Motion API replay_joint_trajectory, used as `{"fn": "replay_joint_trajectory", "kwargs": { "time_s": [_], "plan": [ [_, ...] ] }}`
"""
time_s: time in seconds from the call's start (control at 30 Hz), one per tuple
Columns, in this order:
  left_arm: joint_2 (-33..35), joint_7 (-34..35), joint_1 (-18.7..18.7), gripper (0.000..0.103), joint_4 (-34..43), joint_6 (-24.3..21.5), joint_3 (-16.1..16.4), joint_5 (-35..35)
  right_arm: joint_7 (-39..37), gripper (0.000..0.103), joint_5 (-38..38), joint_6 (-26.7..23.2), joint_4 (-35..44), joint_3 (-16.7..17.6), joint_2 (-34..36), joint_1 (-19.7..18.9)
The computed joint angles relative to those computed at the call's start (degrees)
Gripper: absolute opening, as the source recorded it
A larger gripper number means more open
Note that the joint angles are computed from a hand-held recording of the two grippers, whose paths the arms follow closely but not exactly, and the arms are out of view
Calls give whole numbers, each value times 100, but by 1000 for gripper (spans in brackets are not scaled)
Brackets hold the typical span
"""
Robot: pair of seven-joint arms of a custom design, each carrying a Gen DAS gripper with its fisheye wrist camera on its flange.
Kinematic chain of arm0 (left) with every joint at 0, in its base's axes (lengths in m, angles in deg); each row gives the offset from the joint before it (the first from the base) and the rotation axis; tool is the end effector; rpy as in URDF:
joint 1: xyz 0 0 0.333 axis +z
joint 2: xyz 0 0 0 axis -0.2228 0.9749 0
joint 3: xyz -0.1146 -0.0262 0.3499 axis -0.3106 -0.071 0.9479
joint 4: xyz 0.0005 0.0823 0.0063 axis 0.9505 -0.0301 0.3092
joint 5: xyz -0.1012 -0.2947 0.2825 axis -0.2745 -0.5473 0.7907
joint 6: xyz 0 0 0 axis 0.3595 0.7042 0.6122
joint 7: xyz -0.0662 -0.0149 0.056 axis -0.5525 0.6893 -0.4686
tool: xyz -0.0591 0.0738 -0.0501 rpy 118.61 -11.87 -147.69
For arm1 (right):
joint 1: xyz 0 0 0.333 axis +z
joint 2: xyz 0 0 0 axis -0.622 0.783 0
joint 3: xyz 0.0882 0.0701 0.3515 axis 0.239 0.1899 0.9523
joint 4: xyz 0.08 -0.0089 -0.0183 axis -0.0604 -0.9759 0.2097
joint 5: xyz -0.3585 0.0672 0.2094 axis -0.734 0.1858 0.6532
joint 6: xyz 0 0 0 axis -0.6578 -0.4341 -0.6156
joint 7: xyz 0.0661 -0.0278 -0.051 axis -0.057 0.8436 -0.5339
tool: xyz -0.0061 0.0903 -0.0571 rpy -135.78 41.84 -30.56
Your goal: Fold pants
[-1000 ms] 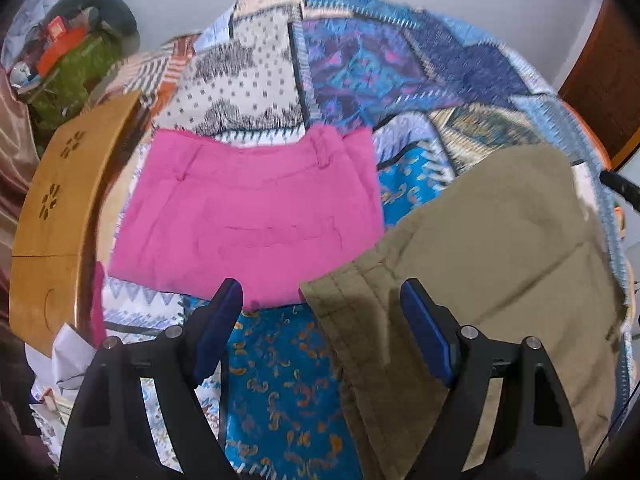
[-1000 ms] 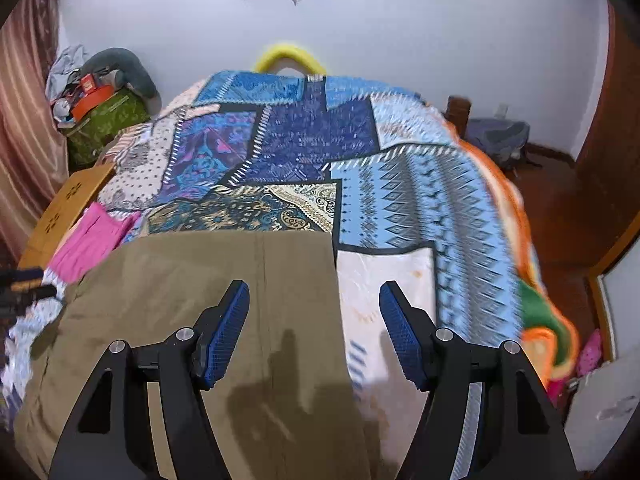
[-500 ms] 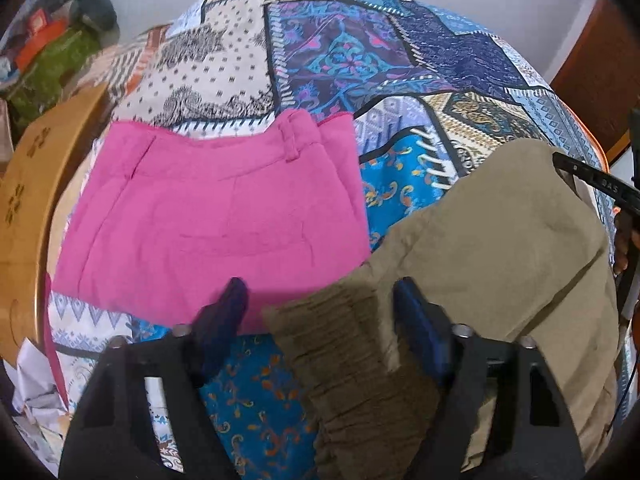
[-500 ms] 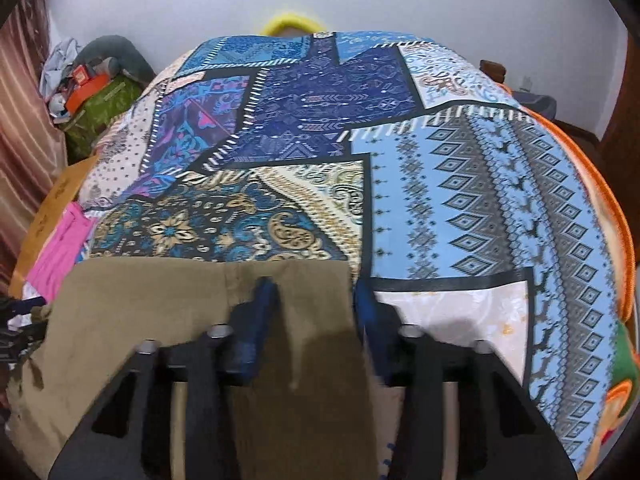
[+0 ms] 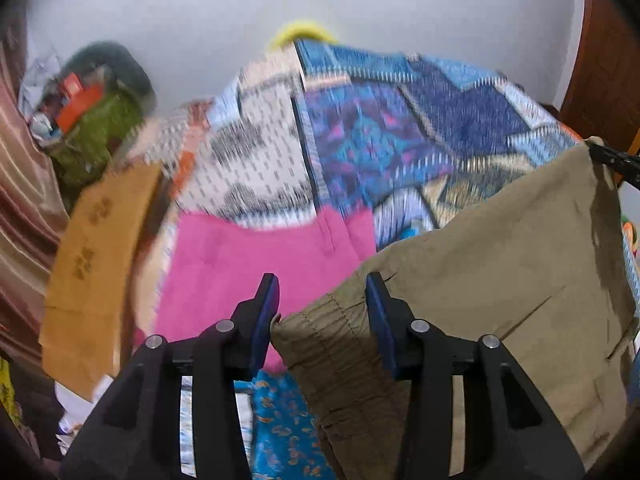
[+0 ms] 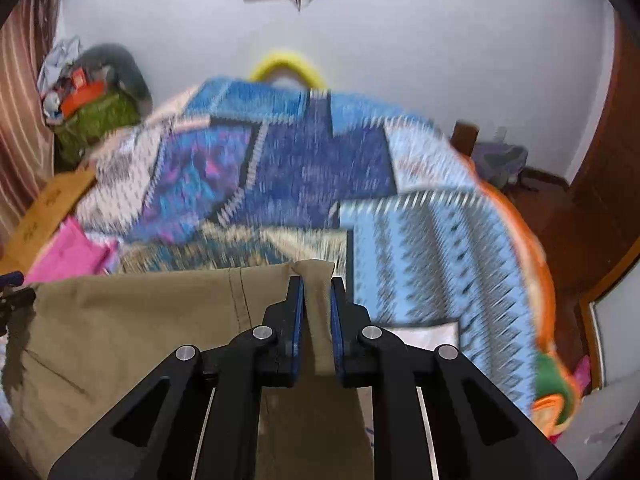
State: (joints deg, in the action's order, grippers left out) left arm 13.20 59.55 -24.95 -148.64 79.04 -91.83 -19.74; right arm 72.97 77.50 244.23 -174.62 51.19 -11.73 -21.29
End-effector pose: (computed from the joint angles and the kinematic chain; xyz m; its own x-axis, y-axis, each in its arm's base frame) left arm 0.5142 -0.2629 0.5431 0.2545 -0.9583 -0.1300 -0.7845 -0.1260 -0.6072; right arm 0.6004 0.2686 0.5431 0.4607 -0.8873 -0.0223 -0.6494 -0.3198 -0.6900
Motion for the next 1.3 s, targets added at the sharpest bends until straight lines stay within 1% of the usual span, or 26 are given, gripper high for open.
{"fn": "replay_joint_trajectory", "kwargs": {
  "time_s": [0.07,0.13,0.17,0.2,0.23,0.27,0.3,0.33,0.37,0.47,0.57,0.63,0.67,0.73,0.8,0.83,0.87,0.9,1.0,1.13,1.3],
  "plan": [
    [-105,-105,-20,45,144,-158,-60,215,170,11,-208,138,-14,-46,-191,45],
    [-271,-193,-24,44,189,-182,-107,320,332,11,-377,248,-58,-91,-396,78],
    [-374,-220,-18,41,177,-147,-129,340,324,11,-328,284,-94,-102,-530,86],
    [-481,-212,-13,32,153,-93,-154,327,210,11,-160,306,-140,-123,-678,97],
    [-593,-144,-16,26,122,-23,-176,251,111,11,-10,321,-178,-157,-763,128],
    [-675,-139,-2,24,121,-76,-246,248,-165,11,358,307,-250,-214,-927,181],
    [-737,-192,19,19,132,-196,-349,324,-476,11,761,278,-339,-304,-1099,274],
    [-794,-200,24,17,151,-373,-467,438,-577,11,903,280,-398,-364,-1191,346],
    [-856,-150,8,16,121,-415,-514,443,-735,11,1063,309,-564,-441,-1410,427],
    [-1105,9,-52,16,-101,-316,-548,153,-1093,11,1376,276,-917,-701,-1811,730],
    [-1372,182,-64,16,-444,5,-543,-303,-1232,11,1424,303,-1378,-871,-2219,951],
    [-1457,264,-21,16,-566,6,-593,-569,-1125,11,1242,315,-1634,-904,-2401,989],
    [-1470,348,-17,17,-622,45,-566,-767,-1023,11,1156,269,-1725,-916,-2447,986],
    [-1462,489,5,25,-706,176,-518,-1130,-725,11,898,286,-1821,-865,-2436,888],
    [-1369,595,82,48,-754,375,-467,-1384,-427,11,717,213,-1834,-867,-2380,801],
    [-1343,573,137,54,-774,445,-501,-1395,-278,11,668,188,-1776,-887,-2253,758],
    [-1281,549,203,63,-759,501,-532,-1371,-197,11,619,159,-1740,-903,-2191,731],
    [-1185,524,265,66,-714,549,-557,-1327,-125,11,573,155,-1701,-911,-2106,698],
    [-783,634,320,68,-546,790,-447,-1404,-14,11,510,81,-1484,-924,-1711,598],
    [17,870,275,68,-102,999,-168,-1644,-198,11,643,102,-1388,-890,-1391,476],
    [1016,1164,78,68,581,967,227,-1915,-905,11,1268,272,-1312,-820,-1019,408]
  ]
}}
